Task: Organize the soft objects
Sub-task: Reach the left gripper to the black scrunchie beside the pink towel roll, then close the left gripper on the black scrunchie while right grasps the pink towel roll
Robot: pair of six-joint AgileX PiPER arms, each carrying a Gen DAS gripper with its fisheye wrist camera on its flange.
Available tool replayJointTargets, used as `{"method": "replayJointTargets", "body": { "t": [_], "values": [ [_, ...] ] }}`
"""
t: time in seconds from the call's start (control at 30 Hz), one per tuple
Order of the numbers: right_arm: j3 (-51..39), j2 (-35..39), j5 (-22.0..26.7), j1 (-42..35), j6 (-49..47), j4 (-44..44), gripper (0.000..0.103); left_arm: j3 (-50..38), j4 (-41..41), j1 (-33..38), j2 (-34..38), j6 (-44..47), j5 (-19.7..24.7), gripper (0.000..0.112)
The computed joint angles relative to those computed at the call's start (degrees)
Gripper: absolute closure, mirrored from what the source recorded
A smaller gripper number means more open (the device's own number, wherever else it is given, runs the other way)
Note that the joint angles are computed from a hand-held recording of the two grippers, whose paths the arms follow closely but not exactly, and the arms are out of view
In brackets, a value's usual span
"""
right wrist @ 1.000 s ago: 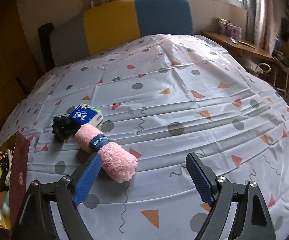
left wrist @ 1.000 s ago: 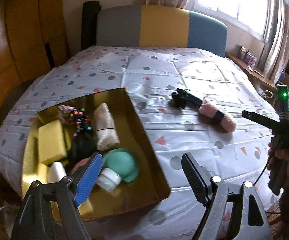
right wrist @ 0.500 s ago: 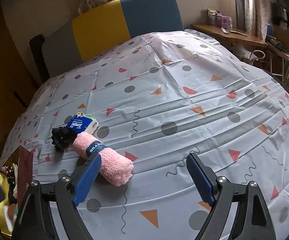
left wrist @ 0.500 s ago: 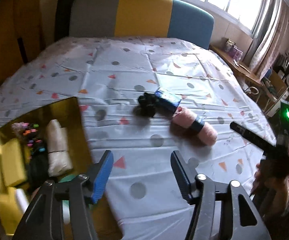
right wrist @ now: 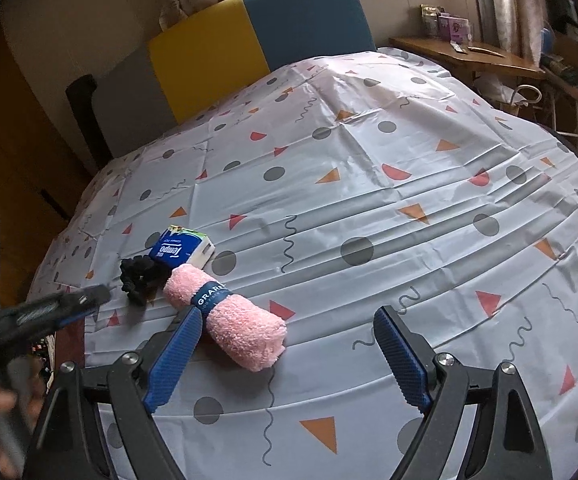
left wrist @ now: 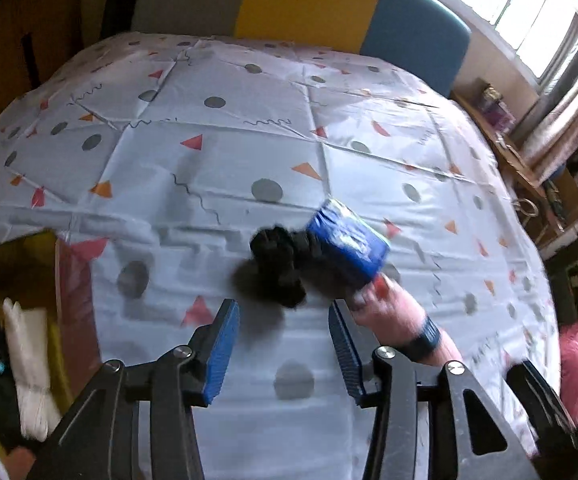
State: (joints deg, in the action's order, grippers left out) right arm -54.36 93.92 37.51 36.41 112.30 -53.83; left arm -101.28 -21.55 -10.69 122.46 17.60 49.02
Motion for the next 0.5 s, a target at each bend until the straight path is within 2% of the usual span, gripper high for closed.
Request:
{"method": "replayJointTargets", "body": {
  "t": [0.13, 0.23, 0.3, 0.33, 0.37, 0.5],
  "values": [
    [0.8, -0.48, -1.64, -0.63, 1.05, -0.32, 0.015, -7.98, 4.75, -2.72, 6.38, -4.23, 0.9, 0.057],
    [1.0, -0.52, -2.38, -0.98, 1.34, -0.5, 0.015, -12.29, 7.24, -3.88, 9.85, -6.36, 1.51, 0.058],
    [0.87, -0.36, -2.61, -1.07, 1.09, -0.55, 0.015, -14.5, 8.5, -4.68, 11.83, -5.99, 1.75, 0.064],
    [0.65, -0.17, -2.45, -1.03, 0.96, -0.53, 0.015, -15.03, 8.43, -4.76, 12.34, -5.74, 2.08, 0.079],
    [0.54, 0.0, -2.28, -0.9, 1.02, -0.87, 0.015, -16.02, 7.79, -4.64, 13.29, -5.17, 3.12, 0.089],
    [0.49, 0.21, -2.37, -0.91, 0.82, -1.11, 0.015, -10.73, 5.86, -4.03, 10.81, -2.4, 0.86, 0.098]
  ]
}}
